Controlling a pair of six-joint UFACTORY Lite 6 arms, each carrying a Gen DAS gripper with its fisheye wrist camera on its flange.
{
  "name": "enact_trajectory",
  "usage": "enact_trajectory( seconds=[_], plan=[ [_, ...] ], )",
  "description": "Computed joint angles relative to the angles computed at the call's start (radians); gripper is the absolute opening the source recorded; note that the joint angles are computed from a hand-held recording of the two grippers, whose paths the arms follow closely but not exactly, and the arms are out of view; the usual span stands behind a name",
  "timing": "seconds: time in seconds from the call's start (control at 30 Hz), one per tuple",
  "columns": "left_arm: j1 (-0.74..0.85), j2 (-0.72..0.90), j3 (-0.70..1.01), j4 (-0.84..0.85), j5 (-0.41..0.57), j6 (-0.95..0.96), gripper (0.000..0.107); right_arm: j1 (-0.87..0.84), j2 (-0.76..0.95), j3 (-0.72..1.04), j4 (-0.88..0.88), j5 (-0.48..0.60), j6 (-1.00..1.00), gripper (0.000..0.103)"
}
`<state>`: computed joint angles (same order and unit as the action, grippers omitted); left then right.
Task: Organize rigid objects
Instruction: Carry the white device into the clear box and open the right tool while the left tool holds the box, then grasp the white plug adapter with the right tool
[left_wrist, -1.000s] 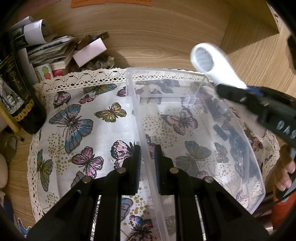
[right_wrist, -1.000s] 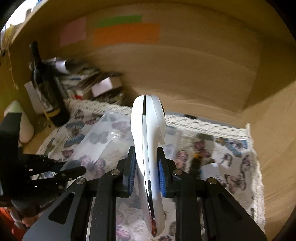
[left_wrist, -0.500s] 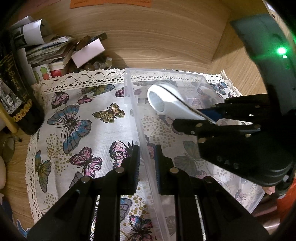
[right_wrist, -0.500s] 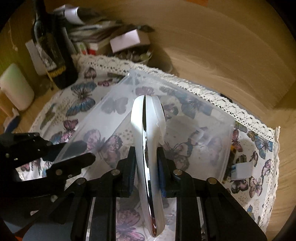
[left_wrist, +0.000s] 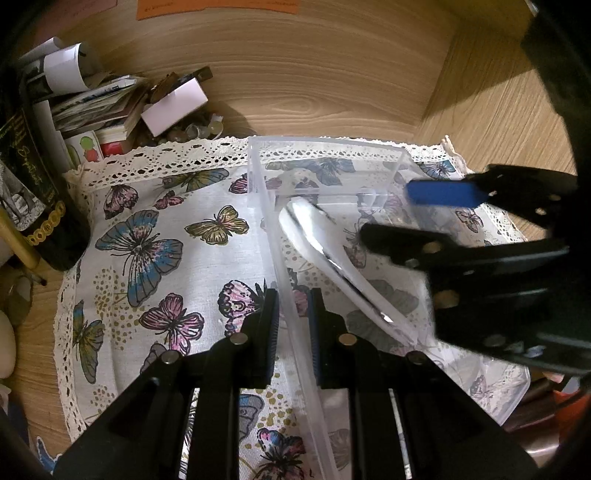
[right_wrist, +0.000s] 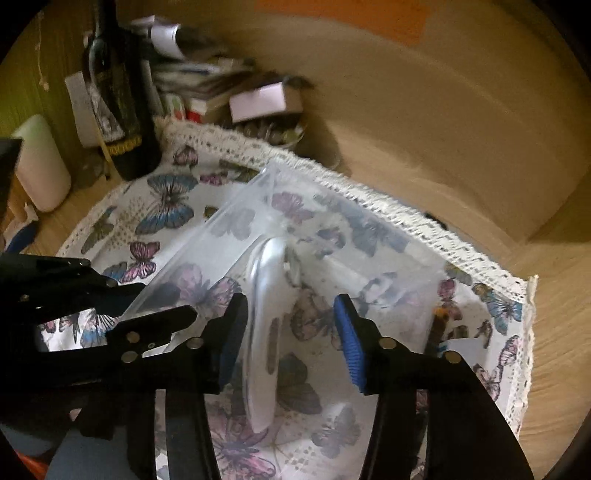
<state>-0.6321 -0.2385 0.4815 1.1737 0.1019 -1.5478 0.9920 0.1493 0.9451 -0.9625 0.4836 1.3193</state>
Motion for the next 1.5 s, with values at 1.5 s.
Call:
enact_trajectory(
  seconds=[1.5],
  plan=[
    [-0.012, 0.011, 0.009, -0.090, 0.023, 0.102, 0.014, -0.596, -0.101, -0.384, -0.895, -0.295, 0.842, 0.036]
  ],
)
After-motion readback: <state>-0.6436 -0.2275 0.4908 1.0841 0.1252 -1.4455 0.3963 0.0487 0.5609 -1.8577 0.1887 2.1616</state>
